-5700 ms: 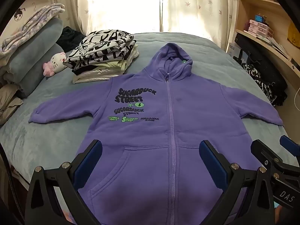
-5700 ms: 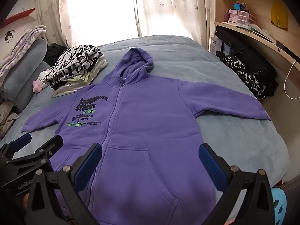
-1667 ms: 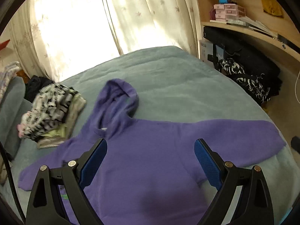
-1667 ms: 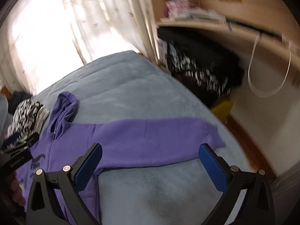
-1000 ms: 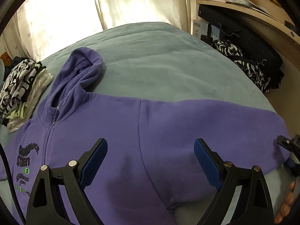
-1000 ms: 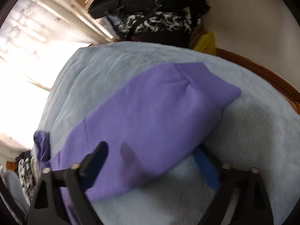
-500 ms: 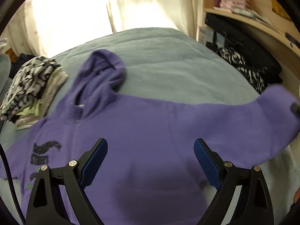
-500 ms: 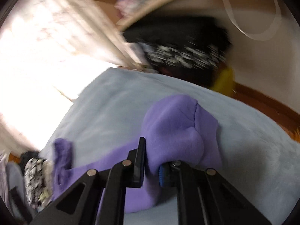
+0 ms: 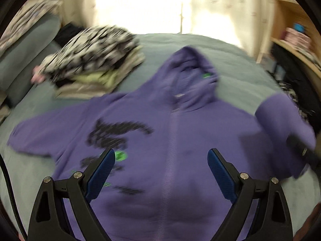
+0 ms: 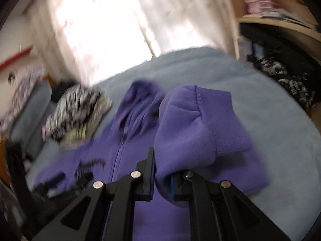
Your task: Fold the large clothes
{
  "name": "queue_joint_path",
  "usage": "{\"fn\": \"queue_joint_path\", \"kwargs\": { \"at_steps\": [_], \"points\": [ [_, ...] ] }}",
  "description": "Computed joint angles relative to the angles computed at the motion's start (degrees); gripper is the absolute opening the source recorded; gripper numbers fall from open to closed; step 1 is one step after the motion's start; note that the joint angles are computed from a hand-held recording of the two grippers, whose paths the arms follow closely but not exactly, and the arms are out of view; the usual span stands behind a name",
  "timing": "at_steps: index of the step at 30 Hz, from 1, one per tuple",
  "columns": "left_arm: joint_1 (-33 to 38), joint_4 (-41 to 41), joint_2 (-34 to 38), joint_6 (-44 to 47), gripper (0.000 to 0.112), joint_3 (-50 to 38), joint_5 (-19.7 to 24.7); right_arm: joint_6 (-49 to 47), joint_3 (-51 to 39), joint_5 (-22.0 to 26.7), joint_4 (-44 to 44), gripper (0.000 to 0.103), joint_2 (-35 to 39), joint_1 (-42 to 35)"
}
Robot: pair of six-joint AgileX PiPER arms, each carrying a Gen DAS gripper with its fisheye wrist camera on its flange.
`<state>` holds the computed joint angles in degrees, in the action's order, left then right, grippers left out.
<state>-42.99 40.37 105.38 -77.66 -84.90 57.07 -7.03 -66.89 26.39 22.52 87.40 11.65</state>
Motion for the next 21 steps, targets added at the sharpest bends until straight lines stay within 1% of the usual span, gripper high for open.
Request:
{"fn": "queue_joint_path", "kwargs": {
  "at_steps": [2, 3, 4, 5, 6, 8, 9, 10, 11, 12, 13, 15, 16, 19, 21],
  "points": [
    [2.87, -2.67, -1.94, -1.31, 0.092, 4.83, -3.15, 7.69, 0.26, -0.64, -8.42, 0.011, 2.38, 5.07],
    [3.92, -3.39, -2.96, -2.11, 0.089, 7.11, -4.82, 11.62, 0.04, -0.6, -12.93, 0.011, 4.01, 7.4],
    [4.6, -3.64, -3.83, -2.96, 0.083, 9.27, -6.12, 14.38, -0.04, -0.45, -16.31, 0.011, 5.5, 9.33],
    [5.32, -3.95, -4.17, -3.15, 0.08, 10.76, -7.05, 16.46, 0.85, -0.48, -18.61, 0.012, 5.88, 10.81],
    [5.85, -3.78, -4.48, -3.4, 0.078, 12.2, -7.57, 18.75, 0.97, -0.13, -20.97, 0.013, 6.74, 12.28],
    [6.02, -2.6, -4.62, -4.3, 0.078, 13.93, -7.61, 24.27, 1.5, -0.17, -26.9, 0.015, 7.75, 14.8],
    [5.76, -2.2, -4.97, -5.02, 0.078, 14.77, -7.58, 26.09, 1.4, 0.43, -29.3, 0.021, 8.26, 16.03],
    [5.69, -1.92, -5.3, -5.42, 0.078, 15.42, -7.94, 25.69, 1.17, 1.18, -29.41, 0.031, 8.63, 16.74],
    [5.68, -2.1, -5.7, -5.51, 0.078, 15.93, -8.37, 25.65, 0.57, 1.8, -29.4, 0.037, 9.16, 17.4],
    [6.03, -2.88, -6.12, -5.08, 0.078, 16.39, -9.26, 25.37, 0.62, 2.09, -29.37, 0.045, 9.17, 17.98],
    [6.57, -3.96, -6.63, -4.18, 0.078, 16.76, -10.23, 25.06, 1.08, 1.96, -29.47, 0.051, 8.84, 18.51],
    [7.33, -5.39, -7.23, -2.56, 0.078, 17.31, -11.68, 26.82, 1.49, 2.25, -31.67, 0.057, 8.39, 19.73],
    [7.33, -5.46, -7.2, -2.19, 0.078, 17.21, -11.4, 28.76, 1.07, 2.5, -33.34, 0.059, 8.79, 20.82],
    [6.56, -4.5, -8.16, -2.03, 0.078, 17.67, -11.06, 30.59, 0.73, 3.58, -34.06, 0.06, 8.49, 22.15],
    [6.58, -5.17, -8.93, -1.37, 0.078, 18.14, -11.76, 28.88, 1.8, 3.35, -31.14, 0.06, 7.36, 21.89]
  ]
}}
